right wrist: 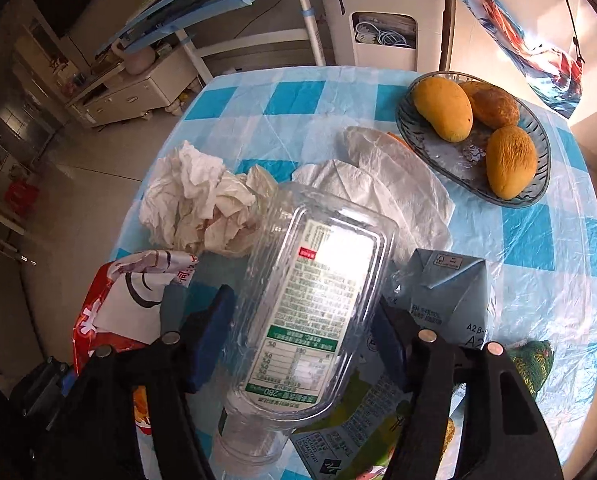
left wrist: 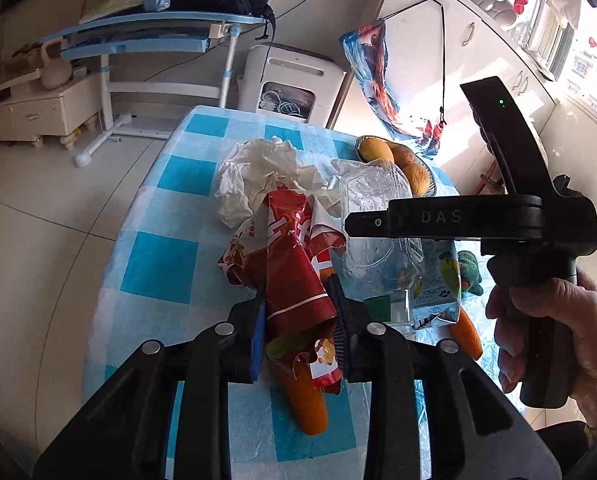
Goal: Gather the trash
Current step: 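Grasp the clear plastic bottle with the right gripper while the left grasps the red wrapper, then lower bottle and red wrapper into the yellow basin and open both grippers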
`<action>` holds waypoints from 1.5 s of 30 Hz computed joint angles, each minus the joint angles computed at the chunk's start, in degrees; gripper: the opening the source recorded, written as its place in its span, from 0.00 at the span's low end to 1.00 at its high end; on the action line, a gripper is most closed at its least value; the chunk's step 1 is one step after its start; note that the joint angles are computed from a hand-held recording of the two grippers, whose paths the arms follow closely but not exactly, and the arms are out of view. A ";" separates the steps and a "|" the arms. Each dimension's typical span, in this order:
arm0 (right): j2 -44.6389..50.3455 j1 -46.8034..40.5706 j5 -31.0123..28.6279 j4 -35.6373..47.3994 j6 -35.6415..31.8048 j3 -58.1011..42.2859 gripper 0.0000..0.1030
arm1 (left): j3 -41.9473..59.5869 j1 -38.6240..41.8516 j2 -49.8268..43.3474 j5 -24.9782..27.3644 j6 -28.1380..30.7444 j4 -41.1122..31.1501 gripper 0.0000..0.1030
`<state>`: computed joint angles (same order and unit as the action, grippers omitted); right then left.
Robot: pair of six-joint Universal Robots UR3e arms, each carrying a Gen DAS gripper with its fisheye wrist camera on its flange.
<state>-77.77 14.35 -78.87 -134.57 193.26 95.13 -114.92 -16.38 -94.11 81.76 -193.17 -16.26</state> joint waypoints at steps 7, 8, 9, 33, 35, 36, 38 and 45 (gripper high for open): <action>-17.26 -3.29 4.25 -7.37 1.08 14.05 0.53 | -5.65 1.73 11.27 -2.18 1.60 0.50 0.25; -20.92 -3.84 5.29 -7.31 0.89 16.34 0.53 | -6.22 1.69 13.11 -2.03 1.98 0.02 0.25; -24.50 -3.99 6.25 -7.33 1.24 18.39 0.53 | -6.88 1.68 15.08 -2.01 2.31 -0.52 0.25; -30.17 46.55 -20.89 -19.69 35.01 44.76 0.77 | -23.45 -44.91 43.89 24.81 -27.60 -27.74 0.25; -35.70 48.11 -26.06 -17.32 38.86 45.22 0.80 | -23.27 -50.02 39.83 24.54 -32.93 -27.81 0.25; -38.80 48.95 -28.39 -16.54 40.83 45.77 0.82 | -23.57 -50.49 38.35 21.67 -33.67 -27.57 0.25; -42.36 51.32 -33.01 -16.47 44.15 46.54 0.84 | -23.09 -52.45 32.21 19.10 -35.16 -26.79 0.25; -47.61 57.41 -41.45 -20.94 53.68 51.30 0.85 | -19.12 -52.79 18.29 16.42 -34.63 -27.22 0.40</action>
